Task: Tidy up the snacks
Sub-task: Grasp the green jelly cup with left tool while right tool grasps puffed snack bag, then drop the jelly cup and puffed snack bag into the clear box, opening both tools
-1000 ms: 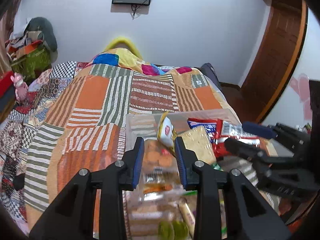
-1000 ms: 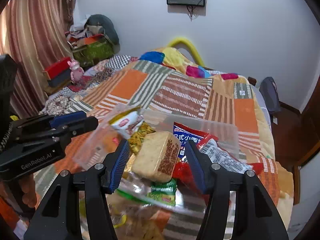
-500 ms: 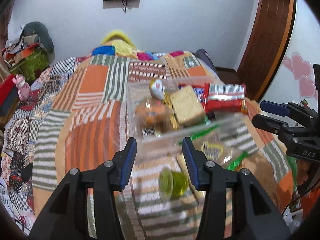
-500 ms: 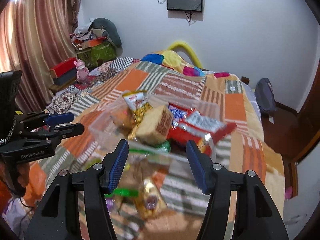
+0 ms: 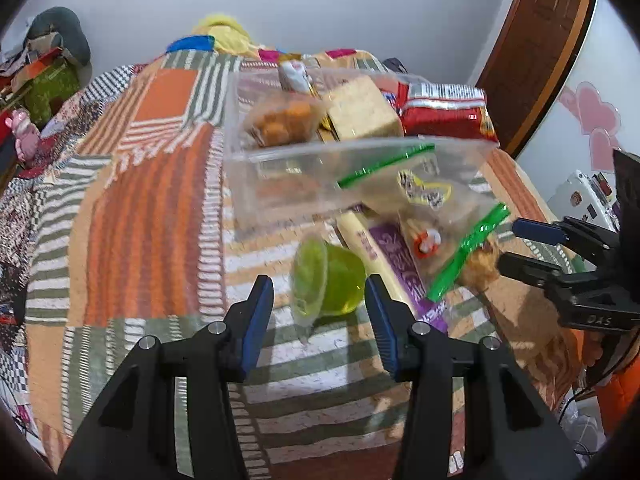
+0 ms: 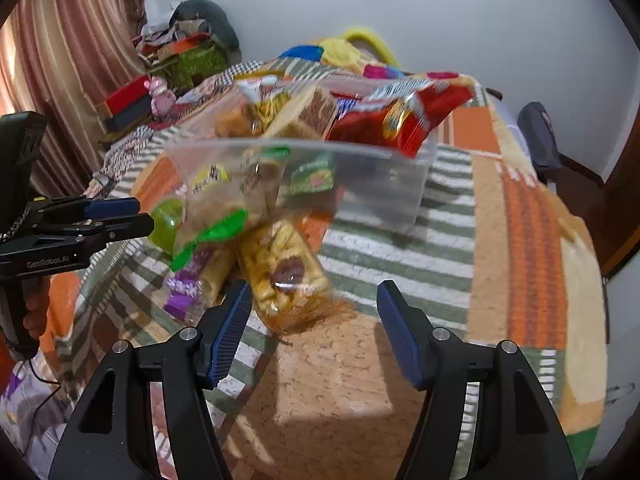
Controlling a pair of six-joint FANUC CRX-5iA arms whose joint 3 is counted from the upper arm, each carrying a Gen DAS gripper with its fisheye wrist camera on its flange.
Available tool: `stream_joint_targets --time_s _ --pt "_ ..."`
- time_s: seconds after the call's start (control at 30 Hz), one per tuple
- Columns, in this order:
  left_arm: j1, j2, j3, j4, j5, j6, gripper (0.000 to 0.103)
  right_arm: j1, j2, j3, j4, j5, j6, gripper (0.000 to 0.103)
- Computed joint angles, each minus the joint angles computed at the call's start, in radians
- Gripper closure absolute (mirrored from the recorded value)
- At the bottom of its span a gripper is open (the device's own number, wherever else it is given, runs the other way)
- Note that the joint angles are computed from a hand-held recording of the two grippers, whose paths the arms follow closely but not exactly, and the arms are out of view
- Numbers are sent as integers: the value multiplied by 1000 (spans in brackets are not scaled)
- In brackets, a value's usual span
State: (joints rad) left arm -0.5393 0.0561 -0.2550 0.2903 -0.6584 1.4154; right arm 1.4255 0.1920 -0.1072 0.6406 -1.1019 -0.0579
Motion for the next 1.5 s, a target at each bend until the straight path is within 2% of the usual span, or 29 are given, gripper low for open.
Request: stream_joint_targets --time_s 0.33,0.53,0.73,0.87,1.1,1.5 --pt "-24 80 35 -27 3 31 56 -65 60 53 -56 85 117 41" --pt "-36 97 51 -67 17 60 56 -68 81 72 -80 91 152 42" --pt "-36 89 47 -80 33 84 59 -60 42 23 -74 127 110 58" --pt "-39 66 38 -112 38 111 62 -39 22 -1 -54 108 60 59" --pt "-14 18 -5 -56 31 87 63 -4 -26 -56 -23 81 -34 60" --pt "-29 -57 -14 -73 40 106 63 49 -90 -106 44 -34 -193 60"
